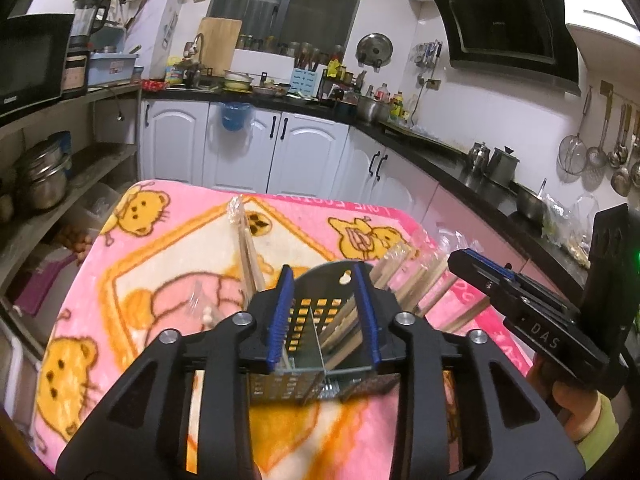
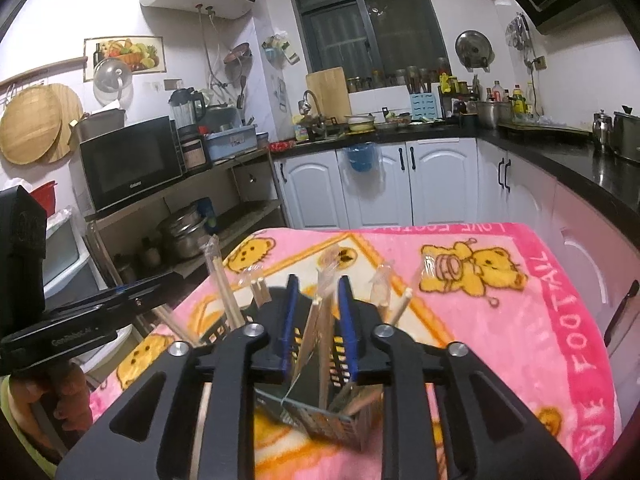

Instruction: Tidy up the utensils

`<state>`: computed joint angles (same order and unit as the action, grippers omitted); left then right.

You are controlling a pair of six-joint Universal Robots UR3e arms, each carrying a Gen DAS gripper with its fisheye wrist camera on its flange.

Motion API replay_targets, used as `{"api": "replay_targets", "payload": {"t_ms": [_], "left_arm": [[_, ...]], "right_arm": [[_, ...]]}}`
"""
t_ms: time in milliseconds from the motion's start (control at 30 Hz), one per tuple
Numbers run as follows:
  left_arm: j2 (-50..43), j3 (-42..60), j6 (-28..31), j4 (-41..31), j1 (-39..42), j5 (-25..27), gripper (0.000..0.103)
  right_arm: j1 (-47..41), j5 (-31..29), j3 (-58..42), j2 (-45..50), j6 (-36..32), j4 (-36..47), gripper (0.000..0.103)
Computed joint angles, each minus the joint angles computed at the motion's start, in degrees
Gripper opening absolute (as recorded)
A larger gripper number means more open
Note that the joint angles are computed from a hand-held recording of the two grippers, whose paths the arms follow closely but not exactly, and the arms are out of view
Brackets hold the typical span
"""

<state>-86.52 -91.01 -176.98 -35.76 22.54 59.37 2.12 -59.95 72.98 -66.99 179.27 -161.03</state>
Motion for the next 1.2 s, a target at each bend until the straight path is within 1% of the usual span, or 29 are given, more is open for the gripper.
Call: {"api": "replay_targets", "payload": {"t_ms": [100, 167, 200, 300, 467, 500, 567, 667, 700, 767, 833, 867, 933, 1100, 1200], "left_arm": [[1.79, -1.64, 0.64, -1.0, 0.5, -0.52, 0.036], [3.22, -3.03, 1.22, -1.41, 0.78, -0.62, 0.042], [4.01, -3.84, 1.52, -1.64, 0.99, -0.79, 0.044], [6.03, -5.96, 2.21, -2.12, 1.66, -1.23, 0.05], [9.27, -9.56, 3.04, -2.65, 2.38, -1.17, 0.064], [9.96, -10.43, 3.17, -2.76, 2.71, -1.36, 0.065], [11.36, -12.29, 3.47, -2.93, 3.46, -1.68, 0.071], [13.46, -15.39, 4.18, -3.11, 4.42, -1.98, 0.075], [14.19, -16.35, 4.42, -3.23, 4.73, -2.12, 0.076], [15.29, -17.82, 4.69, -3.27, 4.83, -1.91, 0.083], [16.21, -19.05, 4.95, -3.2, 5.21, -2.0, 0.088], [16.81, -19.85, 5.12, -3.2, 5.37, -2.09, 0.089], [18.0, -21.57, 5.3, -2.95, 5.72, -2.37, 0.092], [19.65, -24.79, 5.29, -2.1, 5.32, -1.41, 0.092], [20.23, -26.42, 5.25, -1.71, 5.16, -1.12, 0.092]], "right_arm": [[-0.56, 0.45, 3.06, -2.28, -0.68, -0.29, 0.029], [-1.05, 0.95, 4.84, -3.73, -1.16, -0.01, 0.032], [-1.3, 1.29, 6.13, -4.75, -1.53, 0.0, 0.035], [-1.78, 1.75, 9.56, -7.44, -2.76, -0.06, 0.037], [-2.22, 2.28, 14.46, -11.17, -4.24, 0.25, 0.045], [-2.24, 2.23, 15.22, -11.75, -4.5, 0.26, 0.048], [-2.43, 2.5, 17.57, -13.31, -5.17, 0.1, 0.05], [-2.78, 3.14, 20.44, -15.24, -6.04, 0.01, 0.052], [-2.9, 3.4, 21.76, -16.15, -6.34, -0.08, 0.054], [-3.08, 3.76, 23.61, -17.46, -6.72, -0.22, 0.057], [-3.33, 4.07, 25.55, -18.74, -7.22, -0.52, 0.062], [-3.4, 4.12, 26.44, -19.4, -7.71, -0.41, 0.063], [-3.59, 4.22, 27.66, -20.27, -8.46, -0.12, 0.064], [-3.7, 4.02, 31.11, -22.01, -9.51, -0.09, 0.071], [-3.74, 3.69, 33.27, -22.47, -10.1, -0.1, 0.072]]}}
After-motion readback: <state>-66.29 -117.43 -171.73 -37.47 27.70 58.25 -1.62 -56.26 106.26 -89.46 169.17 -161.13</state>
